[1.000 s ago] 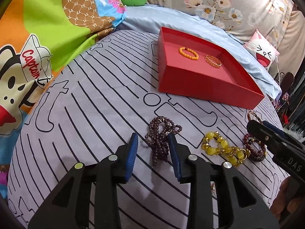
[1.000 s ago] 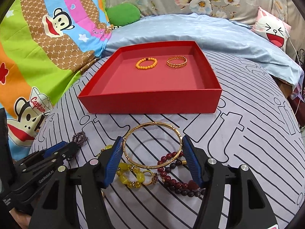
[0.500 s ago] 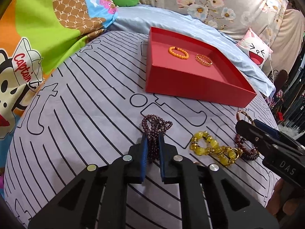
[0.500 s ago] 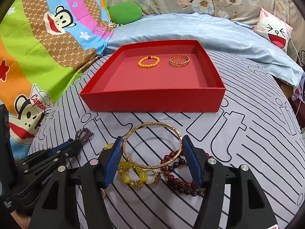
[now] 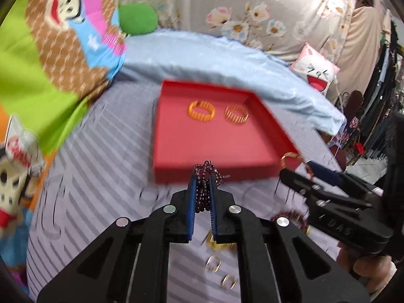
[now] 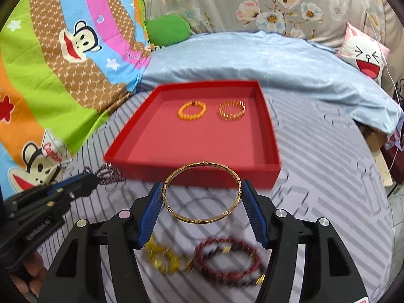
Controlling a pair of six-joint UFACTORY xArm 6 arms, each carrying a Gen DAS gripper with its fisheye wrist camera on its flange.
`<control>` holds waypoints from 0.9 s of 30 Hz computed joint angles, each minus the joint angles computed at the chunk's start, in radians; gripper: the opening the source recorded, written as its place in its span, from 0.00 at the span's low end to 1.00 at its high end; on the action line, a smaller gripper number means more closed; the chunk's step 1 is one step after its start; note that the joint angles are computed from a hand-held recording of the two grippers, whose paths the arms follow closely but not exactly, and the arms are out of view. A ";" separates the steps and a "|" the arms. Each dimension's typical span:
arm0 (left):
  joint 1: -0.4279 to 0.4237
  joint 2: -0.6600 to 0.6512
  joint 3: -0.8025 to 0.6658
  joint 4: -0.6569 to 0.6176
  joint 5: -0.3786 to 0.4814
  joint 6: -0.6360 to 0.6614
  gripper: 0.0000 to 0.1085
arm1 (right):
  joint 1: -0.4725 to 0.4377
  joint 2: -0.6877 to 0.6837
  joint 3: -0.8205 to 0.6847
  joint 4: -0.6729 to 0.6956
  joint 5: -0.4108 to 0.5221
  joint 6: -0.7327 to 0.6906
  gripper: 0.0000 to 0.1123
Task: Organize jewelry
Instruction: 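Carry the garnet strand and thin bangle into the red tray and release both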
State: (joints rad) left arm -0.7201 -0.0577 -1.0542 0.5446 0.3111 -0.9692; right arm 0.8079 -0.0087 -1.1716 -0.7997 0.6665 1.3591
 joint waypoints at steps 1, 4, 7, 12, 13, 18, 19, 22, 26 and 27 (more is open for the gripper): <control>0.004 0.018 -0.028 -0.004 -0.006 0.018 0.09 | -0.022 0.004 -0.008 0.010 -0.020 -0.020 0.54; 0.017 0.096 -0.142 0.003 -0.002 0.061 0.09 | -0.080 0.038 -0.050 0.047 -0.063 -0.082 0.54; 0.030 0.194 -0.258 -0.034 0.009 0.119 0.09 | -0.121 0.105 -0.120 0.083 -0.075 -0.156 0.54; 0.053 0.346 -0.418 -0.142 0.036 0.224 0.09 | -0.168 0.226 -0.240 0.148 -0.076 -0.274 0.54; 0.057 0.376 -0.451 -0.156 0.050 0.236 0.09 | -0.176 0.249 -0.261 0.168 -0.077 -0.297 0.54; 0.068 0.472 -0.544 -0.234 0.093 0.308 0.09 | -0.198 0.339 -0.342 0.234 -0.063 -0.375 0.54; 0.070 0.486 -0.558 -0.245 0.099 0.318 0.09 | -0.201 0.356 -0.357 0.248 -0.059 -0.393 0.54; 0.074 0.517 -0.586 -0.279 0.110 0.347 0.09 | -0.202 0.383 -0.381 0.269 -0.049 -0.416 0.54; 0.076 0.542 -0.606 -0.316 0.115 0.389 0.11 | -0.201 0.397 -0.395 0.268 -0.035 -0.410 0.55; 0.078 0.540 -0.601 -0.304 0.109 0.379 0.11 | -0.201 0.395 -0.393 0.264 -0.033 -0.405 0.56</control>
